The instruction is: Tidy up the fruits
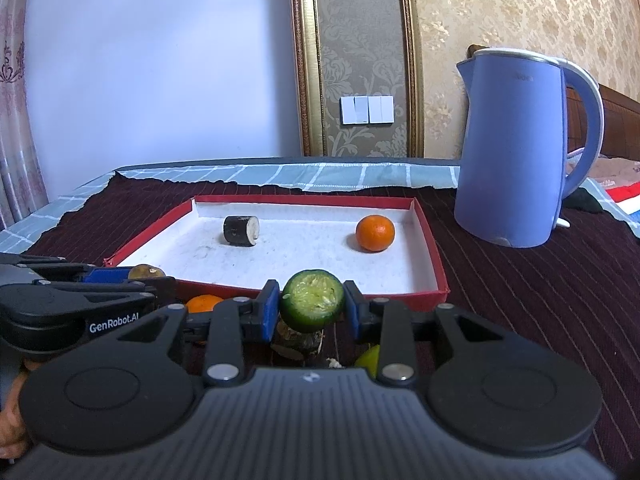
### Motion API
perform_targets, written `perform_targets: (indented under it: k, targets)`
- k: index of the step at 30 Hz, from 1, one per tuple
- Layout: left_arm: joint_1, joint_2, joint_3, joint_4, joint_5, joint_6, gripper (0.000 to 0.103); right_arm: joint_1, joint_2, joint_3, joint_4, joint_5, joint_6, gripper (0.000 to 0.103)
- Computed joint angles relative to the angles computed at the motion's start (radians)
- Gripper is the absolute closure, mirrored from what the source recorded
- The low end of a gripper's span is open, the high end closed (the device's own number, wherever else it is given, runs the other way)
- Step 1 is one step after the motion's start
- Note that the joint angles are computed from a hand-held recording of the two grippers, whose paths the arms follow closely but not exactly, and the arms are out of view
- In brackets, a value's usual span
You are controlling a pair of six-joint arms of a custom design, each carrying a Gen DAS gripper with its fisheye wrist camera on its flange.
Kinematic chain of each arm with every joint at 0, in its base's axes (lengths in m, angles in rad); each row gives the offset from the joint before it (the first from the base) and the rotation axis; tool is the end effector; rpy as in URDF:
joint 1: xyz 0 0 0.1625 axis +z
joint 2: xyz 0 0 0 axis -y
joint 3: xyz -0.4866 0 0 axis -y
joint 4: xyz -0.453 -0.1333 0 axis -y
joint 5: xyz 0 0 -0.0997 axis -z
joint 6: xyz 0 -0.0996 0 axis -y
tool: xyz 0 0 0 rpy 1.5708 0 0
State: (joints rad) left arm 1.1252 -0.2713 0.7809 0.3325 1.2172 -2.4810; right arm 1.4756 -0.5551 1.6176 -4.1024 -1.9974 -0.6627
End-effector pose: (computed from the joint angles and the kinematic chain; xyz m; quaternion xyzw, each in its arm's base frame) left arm -0.2158 -0.8412 -0.0642 0.4299 0.8156 -0.3311 0.2010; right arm 0.0219 -0.7398 0.1132 0.0668 -0.7360 0.5505 0.3883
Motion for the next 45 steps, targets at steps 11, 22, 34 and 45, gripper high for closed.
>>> perform_targets:
  k: [11, 22, 34, 45]
  targets:
    - [-0.010, 0.018, -0.032, 0.002, -0.013, 0.018, 0.074, 0.004, 0.002, -0.033, 0.029, -0.013, -0.019, 0.071]
    - [-0.020, 0.061, -0.109, 0.031, -0.034, 0.022, 0.074, 0.005, 0.003, -0.067, 0.061, -0.033, -0.029, 0.071]
    - [-0.024, 0.178, -0.332, 0.150, -0.076, -0.004, 0.074, -0.001, 0.002, -0.108, 0.115, -0.054, -0.030, 0.071]
    - [-0.029, 0.297, -0.556, 0.243, -0.120, -0.002, 0.074, -0.004, 0.009, -0.146, 0.148, -0.070, -0.031, 0.071]
